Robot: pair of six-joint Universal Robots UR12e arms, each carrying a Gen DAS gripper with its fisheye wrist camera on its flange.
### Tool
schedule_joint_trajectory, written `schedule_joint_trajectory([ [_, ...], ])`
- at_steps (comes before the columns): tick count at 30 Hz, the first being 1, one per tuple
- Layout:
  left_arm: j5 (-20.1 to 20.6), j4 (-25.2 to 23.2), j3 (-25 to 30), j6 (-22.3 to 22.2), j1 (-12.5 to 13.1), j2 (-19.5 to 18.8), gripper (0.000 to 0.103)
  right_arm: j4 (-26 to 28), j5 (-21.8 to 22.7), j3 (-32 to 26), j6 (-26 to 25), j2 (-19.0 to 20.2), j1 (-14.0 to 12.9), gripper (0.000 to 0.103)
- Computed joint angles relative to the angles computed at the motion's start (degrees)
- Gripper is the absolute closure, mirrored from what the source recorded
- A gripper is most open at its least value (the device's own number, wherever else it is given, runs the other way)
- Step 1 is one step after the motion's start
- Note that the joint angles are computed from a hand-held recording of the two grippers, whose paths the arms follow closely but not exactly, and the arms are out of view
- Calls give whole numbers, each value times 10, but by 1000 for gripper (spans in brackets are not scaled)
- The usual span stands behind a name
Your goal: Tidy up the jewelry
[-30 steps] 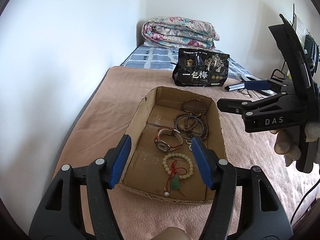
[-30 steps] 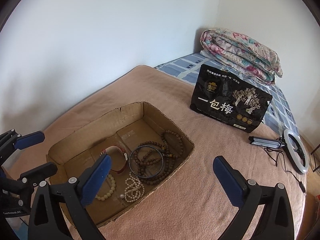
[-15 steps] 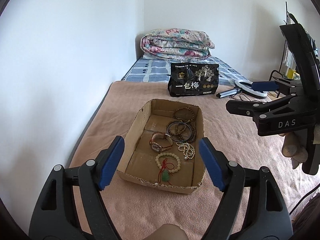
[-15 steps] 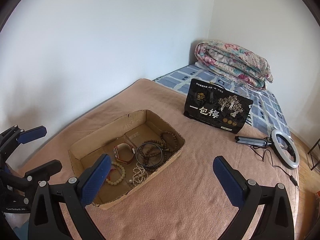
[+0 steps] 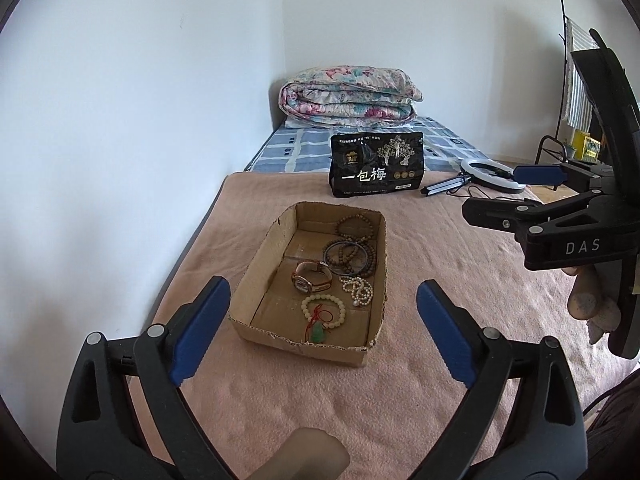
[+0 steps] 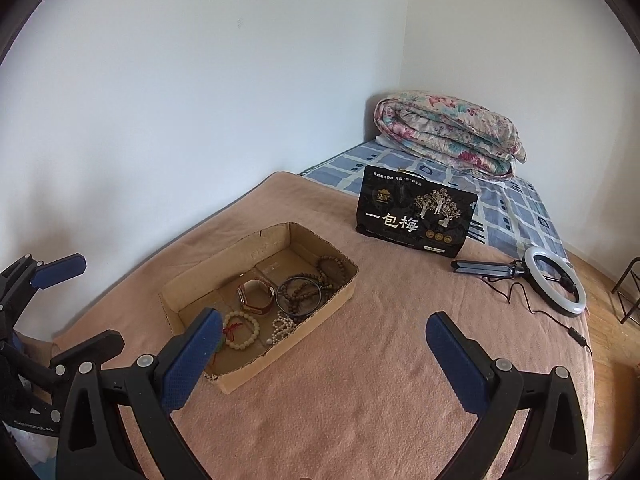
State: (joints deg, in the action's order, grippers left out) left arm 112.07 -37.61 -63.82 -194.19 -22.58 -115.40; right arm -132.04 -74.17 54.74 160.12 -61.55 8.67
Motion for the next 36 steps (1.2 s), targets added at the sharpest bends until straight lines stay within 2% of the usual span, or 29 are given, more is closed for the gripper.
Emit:
schedule_joint_trajectory([
  [12, 26, -31, 3, -21, -11, 2, 1, -29, -12, 35, 12, -19, -8, 0],
  [24, 54, -36, 9, -14, -18, 1, 0, -36, -19, 44, 22, -23, -12, 0],
  [36, 50, -35, 8, -18, -17, 4, 0, -41, -20, 51, 24, -26, -14, 0],
])
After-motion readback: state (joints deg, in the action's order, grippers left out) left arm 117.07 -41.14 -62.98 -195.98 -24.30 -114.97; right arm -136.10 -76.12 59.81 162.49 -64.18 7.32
